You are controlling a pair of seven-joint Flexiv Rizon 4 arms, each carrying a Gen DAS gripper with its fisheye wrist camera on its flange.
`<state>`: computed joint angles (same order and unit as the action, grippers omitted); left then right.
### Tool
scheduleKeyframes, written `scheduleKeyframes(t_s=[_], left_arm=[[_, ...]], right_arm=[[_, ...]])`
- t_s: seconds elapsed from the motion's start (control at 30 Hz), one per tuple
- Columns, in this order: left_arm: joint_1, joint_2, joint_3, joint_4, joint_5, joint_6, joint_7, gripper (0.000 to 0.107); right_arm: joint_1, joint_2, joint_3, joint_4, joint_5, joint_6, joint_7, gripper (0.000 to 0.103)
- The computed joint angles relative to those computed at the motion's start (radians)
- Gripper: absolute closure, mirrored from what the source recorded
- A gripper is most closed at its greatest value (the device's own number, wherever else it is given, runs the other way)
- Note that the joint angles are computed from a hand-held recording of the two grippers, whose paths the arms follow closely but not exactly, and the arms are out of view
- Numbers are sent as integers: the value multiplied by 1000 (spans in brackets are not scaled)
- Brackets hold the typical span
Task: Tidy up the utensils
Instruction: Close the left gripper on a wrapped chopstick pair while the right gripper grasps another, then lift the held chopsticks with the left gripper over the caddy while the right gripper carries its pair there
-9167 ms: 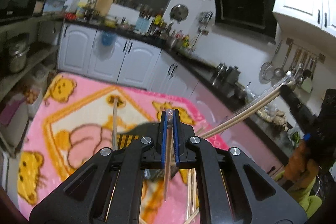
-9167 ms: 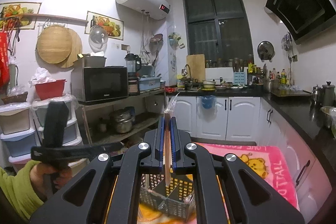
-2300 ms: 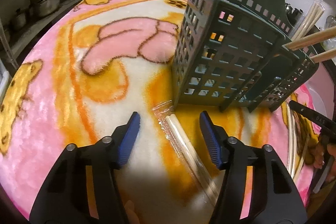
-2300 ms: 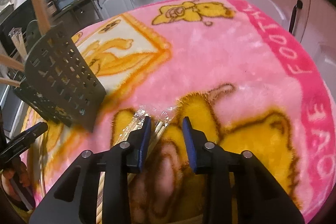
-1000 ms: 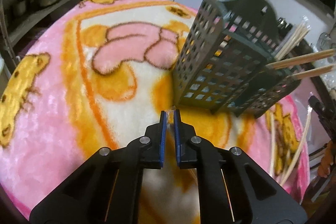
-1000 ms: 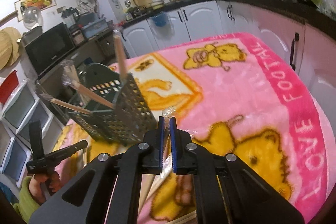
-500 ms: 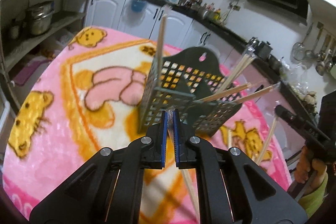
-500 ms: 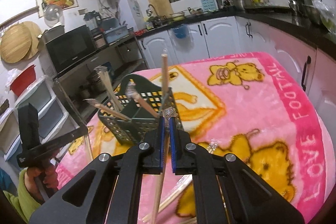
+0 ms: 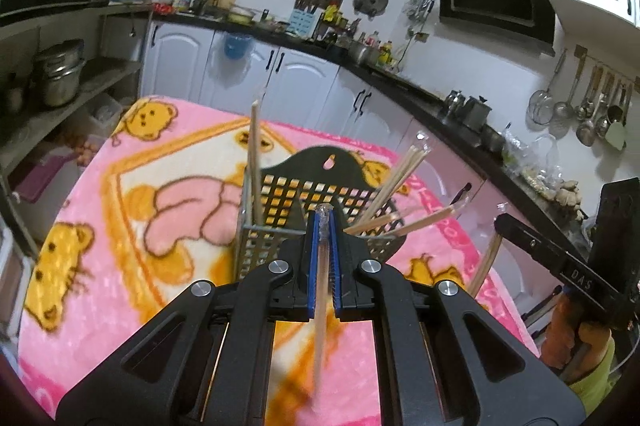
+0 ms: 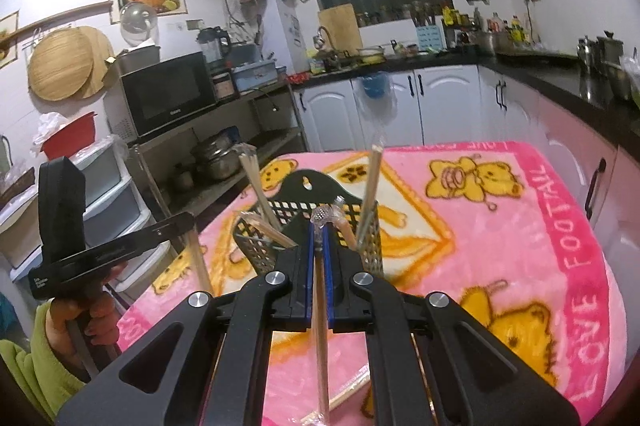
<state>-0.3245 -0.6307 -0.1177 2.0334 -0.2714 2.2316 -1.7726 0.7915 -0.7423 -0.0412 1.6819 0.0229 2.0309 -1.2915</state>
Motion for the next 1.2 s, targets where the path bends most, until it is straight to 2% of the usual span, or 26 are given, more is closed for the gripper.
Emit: scheduleKeyframes(t_s=[0.3,0.9,1.2], left_arm=[[-1,19,-4,-18,21,15,14,104],[-7,57,0,-49,24,57,71,104],[-19,72,14,-77,-14,85,126,104]], right_arm=[[33,16,-19,-4,31,33,-38,98],[77,24,-54,-80,85,30,-119,98],[105,21,-94,-132,126,32,-152,98]])
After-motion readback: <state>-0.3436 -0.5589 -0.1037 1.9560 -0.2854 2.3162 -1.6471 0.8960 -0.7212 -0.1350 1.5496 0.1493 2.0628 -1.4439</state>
